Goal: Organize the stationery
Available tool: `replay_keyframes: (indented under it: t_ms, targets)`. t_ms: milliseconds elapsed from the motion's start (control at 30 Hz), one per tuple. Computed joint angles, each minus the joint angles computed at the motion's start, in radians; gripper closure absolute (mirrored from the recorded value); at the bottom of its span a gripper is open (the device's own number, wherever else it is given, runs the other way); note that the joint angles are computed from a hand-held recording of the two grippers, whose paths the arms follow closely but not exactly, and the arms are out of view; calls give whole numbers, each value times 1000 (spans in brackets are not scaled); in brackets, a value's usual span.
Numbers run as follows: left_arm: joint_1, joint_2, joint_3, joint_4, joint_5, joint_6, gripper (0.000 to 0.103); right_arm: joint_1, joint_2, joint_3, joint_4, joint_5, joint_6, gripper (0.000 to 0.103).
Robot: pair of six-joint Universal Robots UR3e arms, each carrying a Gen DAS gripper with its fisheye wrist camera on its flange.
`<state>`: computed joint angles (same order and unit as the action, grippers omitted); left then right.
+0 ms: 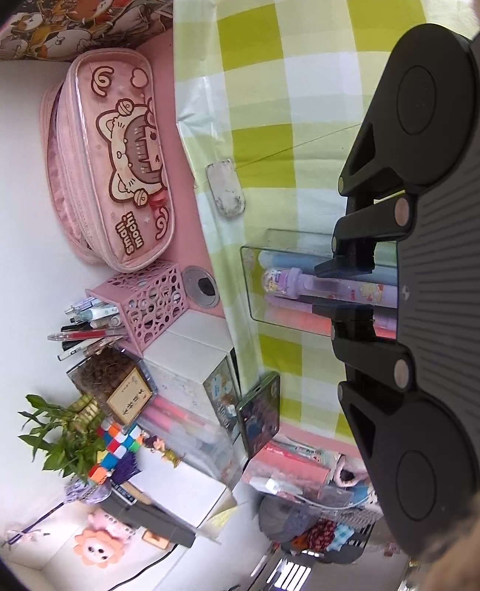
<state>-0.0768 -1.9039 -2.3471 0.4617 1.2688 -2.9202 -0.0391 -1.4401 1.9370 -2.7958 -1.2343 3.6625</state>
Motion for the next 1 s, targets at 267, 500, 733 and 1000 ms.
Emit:
replay_keyframes:
  t_ms: [267, 500, 733, 1000]
  targets:
    - [0, -1, 0, 1, 0, 0, 30, -103, 57, 70, -125, -131, -104, 82]
    - [-2, -2, -2, 4, 3, 0, 30, -79, 207, 11, -241, -187, -344, 73]
    - [-2, -2, -2, 3, 2, 1, 30, -151, 285, -30, -258, -13, -531, 72]
    - [-3, -1, -1, 1, 0, -2, 30, -150, 344, -47, -316, 8, -565, 65]
